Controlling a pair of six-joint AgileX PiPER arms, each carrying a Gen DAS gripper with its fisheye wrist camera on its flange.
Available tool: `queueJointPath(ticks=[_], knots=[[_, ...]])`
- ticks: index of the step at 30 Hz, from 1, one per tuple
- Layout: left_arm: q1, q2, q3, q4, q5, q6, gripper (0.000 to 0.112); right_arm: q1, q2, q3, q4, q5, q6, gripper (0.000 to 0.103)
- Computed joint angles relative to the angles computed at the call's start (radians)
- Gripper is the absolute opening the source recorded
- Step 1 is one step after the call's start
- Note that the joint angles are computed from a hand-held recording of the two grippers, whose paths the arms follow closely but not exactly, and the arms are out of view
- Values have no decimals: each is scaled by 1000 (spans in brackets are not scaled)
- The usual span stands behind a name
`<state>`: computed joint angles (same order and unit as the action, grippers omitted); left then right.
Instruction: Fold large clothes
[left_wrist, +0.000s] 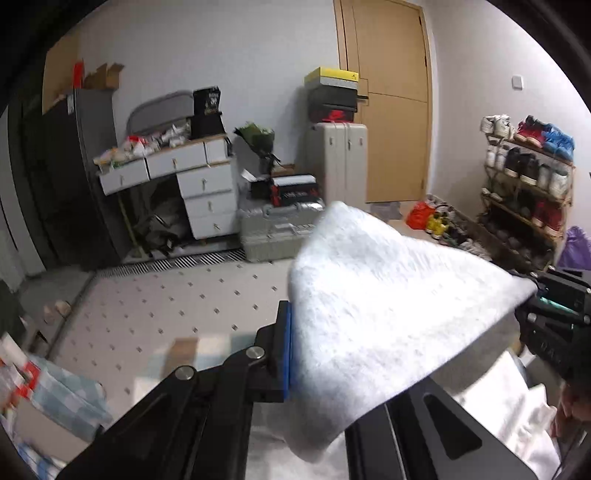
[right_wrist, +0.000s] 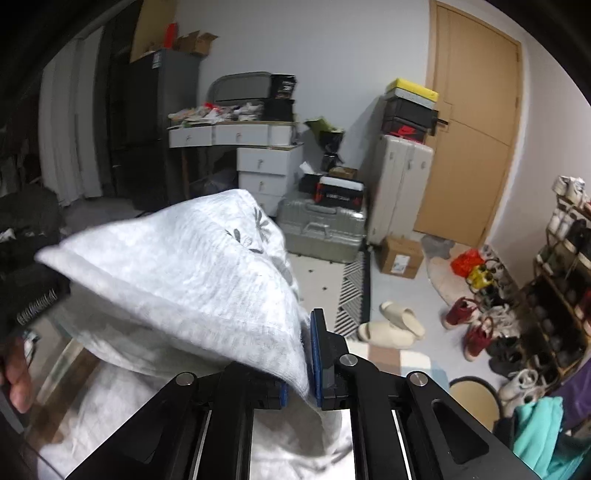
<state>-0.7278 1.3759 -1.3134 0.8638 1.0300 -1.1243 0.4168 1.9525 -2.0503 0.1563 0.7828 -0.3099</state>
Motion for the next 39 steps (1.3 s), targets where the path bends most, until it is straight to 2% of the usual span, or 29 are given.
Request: queueJointPath(ticks=[3, 6, 12, 16, 18, 21, 24, 26, 30, 31, 32, 33, 34, 35, 36, 37, 39], knots=[[-23, -77, 47, -62, -27, 16, 2, -10, -150, 247, 106, -108, -126, 6], [-60, -156, 105, -136, -59, 28, 2, -40, -299, 479, 279, -147, -284, 6], [-138, -254, 237, -311, -176, 55, 2, -77, -521, 866, 484, -211, -493, 6], [-192, -224, 318, -432, -238, 122, 2, -95, -574, 1044, 476, -207, -442, 7], [-211, -185, 336, -467, -223, 119, 3, -101, -540, 1092, 443, -180, -373, 7], [-210, -135, 353, -568, -225, 140, 4, -129, -492, 1174, 512, -186, -357, 9], [-274, -119, 348, -501, -174, 25, 8, -147, -518, 1238, 622, -232, -411, 11], [-309, -113, 316, -469, -120, -26, 8, -135, -537, 1245, 590, -235, -342, 13], [-432, -117, 287, -347, -22, -204, 9, -73, -638, 1301, 462, -292, -199, 22], [-471, -108, 272, -302, 22, -252, 9, -56, -672, 1324, 438, -309, -171, 26], [-511, -84, 243, -256, 75, -295, 9, -46, -702, 1342, 433, -312, -166, 35], [-528, -72, 245, -240, 88, -321, 10, -36, -726, 1357, 436, -322, -163, 50], [-516, -63, 239, -250, 70, -312, 14, -41, -738, 1365, 463, -329, -188, 58], [-496, -62, 241, -262, 38, -307, 17, -75, -730, 1356, 502, -314, -242, 74], [-498, -76, 273, -257, 9, -342, 27, -76, -719, 1350, 517, -320, -256, 79], [-493, -85, 291, -252, -7, -368, 33, -80, -703, 1345, 540, -318, -271, 79], [-499, -85, 288, -251, 14, -379, 35, -137, -639, 1311, 656, -235, -370, 79]])
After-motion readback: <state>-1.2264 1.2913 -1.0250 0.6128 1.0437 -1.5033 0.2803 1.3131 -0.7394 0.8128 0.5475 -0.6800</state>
